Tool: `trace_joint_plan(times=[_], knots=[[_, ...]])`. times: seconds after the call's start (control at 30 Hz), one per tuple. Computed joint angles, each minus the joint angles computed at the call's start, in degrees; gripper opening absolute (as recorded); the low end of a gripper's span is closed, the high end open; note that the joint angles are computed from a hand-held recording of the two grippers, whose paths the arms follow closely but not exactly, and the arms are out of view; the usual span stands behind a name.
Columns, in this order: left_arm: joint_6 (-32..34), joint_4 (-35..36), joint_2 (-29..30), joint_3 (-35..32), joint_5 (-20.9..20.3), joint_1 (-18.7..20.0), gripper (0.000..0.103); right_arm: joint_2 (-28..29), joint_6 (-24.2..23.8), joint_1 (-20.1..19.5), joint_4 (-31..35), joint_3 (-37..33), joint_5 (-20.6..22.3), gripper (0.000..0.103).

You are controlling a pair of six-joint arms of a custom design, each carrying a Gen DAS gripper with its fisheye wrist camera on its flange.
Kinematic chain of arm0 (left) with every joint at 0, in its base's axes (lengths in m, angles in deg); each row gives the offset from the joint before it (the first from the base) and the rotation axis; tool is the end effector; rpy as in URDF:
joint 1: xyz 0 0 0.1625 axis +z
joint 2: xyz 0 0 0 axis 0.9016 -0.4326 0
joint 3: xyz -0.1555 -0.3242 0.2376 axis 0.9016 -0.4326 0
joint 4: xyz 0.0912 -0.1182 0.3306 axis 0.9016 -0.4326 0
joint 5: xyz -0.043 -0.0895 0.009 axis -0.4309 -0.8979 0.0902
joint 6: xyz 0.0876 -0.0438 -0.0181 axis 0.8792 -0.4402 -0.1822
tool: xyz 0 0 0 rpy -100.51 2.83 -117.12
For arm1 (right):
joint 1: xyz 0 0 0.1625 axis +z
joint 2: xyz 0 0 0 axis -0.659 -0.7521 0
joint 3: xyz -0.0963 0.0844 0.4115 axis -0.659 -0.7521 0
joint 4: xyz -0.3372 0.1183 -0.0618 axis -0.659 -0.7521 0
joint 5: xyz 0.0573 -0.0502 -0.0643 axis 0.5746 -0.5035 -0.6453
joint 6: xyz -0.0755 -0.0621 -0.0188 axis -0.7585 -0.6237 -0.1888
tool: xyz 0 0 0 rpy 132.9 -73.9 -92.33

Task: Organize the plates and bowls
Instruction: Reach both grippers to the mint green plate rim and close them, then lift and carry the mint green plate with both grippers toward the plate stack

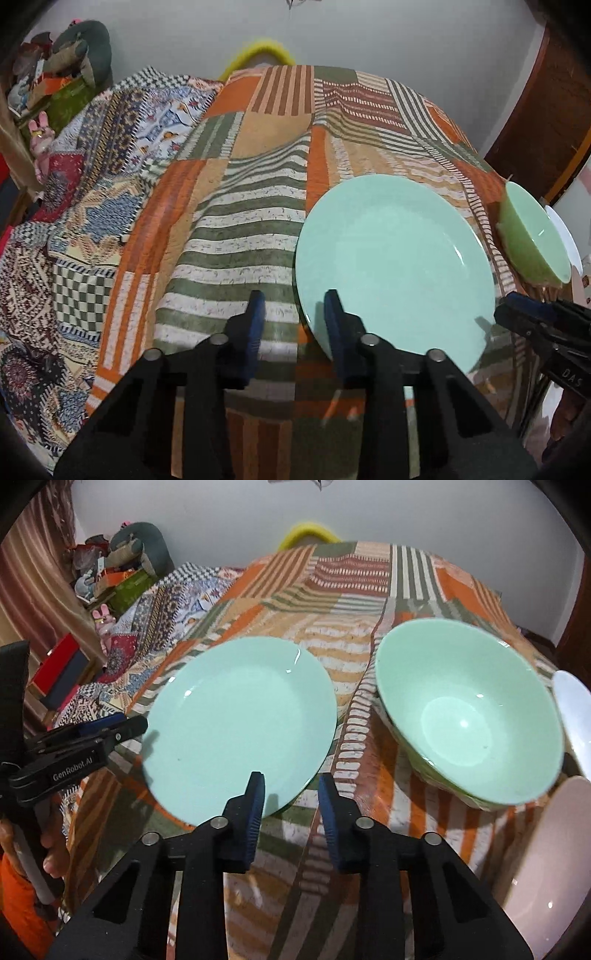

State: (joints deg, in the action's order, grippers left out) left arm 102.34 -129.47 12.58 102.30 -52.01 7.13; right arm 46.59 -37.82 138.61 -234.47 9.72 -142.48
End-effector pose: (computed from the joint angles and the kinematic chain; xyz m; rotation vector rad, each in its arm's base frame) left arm -0.0832 -0.8137 0.0667 0.7704 2.5108 -0.4460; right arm 0.1542 -0.6316 0.0426 0.0485 -2.3714 0.8096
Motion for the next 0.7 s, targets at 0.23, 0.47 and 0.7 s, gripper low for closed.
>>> trace_joint_plan(times=[0.23,0.47,0.7], knots=[[-0.59,4.41,3.38,-6.45,-0.88,0.36,0.022,0.42,1.77,-0.58,6.18,-3.13,-0.76,0.025],[-0.18,5.46,3.24,-6.08,-0.54,0.04,0.016,0.23,3.58,-1.3,8.5,-3.83,0.55,0.025],[0.4,2.26,-2.53,4.35,0.37,0.03,0.018,-0.65,2.38,-1.06,8.19,-1.28,1.89,0.024]])
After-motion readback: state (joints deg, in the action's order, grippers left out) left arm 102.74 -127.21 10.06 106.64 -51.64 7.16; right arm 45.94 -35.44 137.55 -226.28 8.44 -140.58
